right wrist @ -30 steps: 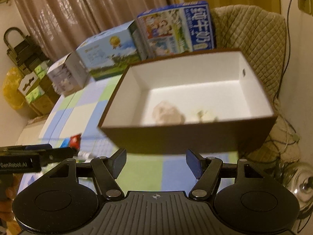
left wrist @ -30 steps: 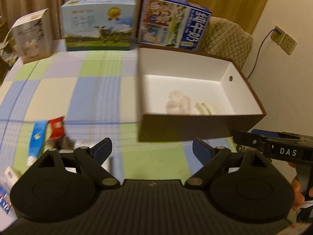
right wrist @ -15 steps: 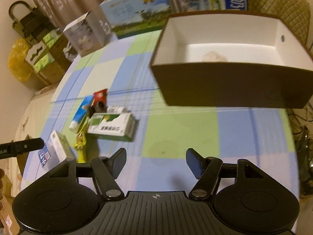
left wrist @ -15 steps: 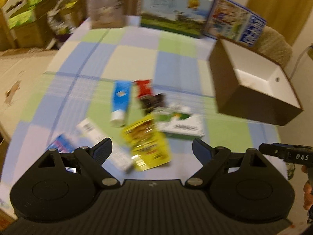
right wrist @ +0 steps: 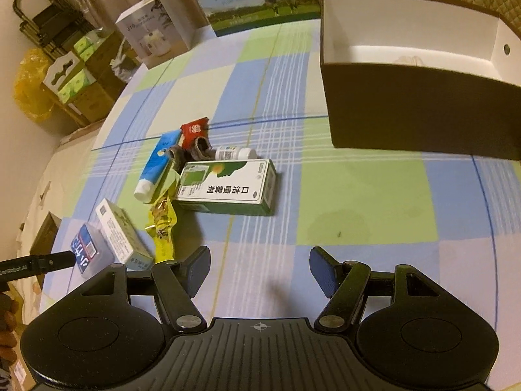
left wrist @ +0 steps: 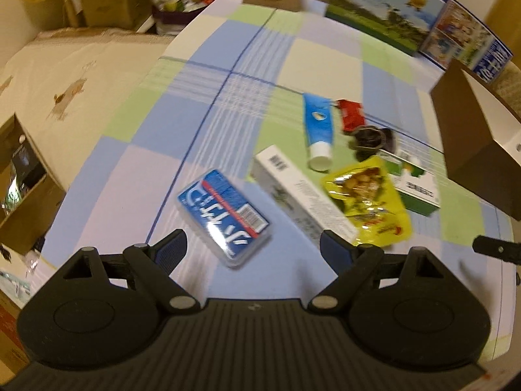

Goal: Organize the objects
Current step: 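Grasp the blue toothpick box with the left gripper and lift it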

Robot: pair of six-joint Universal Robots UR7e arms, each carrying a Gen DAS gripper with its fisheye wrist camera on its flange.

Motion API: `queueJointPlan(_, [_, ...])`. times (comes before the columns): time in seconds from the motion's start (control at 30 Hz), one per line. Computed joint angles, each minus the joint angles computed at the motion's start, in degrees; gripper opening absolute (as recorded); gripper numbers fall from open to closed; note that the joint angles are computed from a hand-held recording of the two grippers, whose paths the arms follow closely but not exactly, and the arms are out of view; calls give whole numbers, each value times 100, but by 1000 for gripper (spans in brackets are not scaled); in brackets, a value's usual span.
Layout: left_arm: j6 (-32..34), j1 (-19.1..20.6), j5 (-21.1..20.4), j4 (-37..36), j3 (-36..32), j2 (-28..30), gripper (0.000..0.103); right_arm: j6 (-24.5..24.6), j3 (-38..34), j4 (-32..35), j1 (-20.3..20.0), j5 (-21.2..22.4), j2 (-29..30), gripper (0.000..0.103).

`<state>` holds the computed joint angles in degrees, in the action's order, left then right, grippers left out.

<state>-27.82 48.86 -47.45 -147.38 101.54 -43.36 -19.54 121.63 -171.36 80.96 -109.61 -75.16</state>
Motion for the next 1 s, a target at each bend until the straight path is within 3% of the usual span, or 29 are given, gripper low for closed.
queueJointPlan(0.33, [111, 379, 73, -36, -445, 422, 86, 393, -86, -503, -35, -404, 230, 65])
queueJointPlan(0.43, [238, 458, 149, -12, -619, 570, 85, 499, -90, -536, -81, -345, 218, 65])
queueJointPlan(0.63, [416, 581, 99, 36, -702, 632, 78, 627, -107, -445, -64, -142, 289, 65])
queueJointPlan(0.73, [475, 629, 89, 39, -669, 588, 68, 665, -150, -375, -22, -82, 388, 65])
queueJointPlan(1.0, [1208, 695, 157, -240, -566, 533, 56, 602, -281, -225, 68, 112, 626, 65])
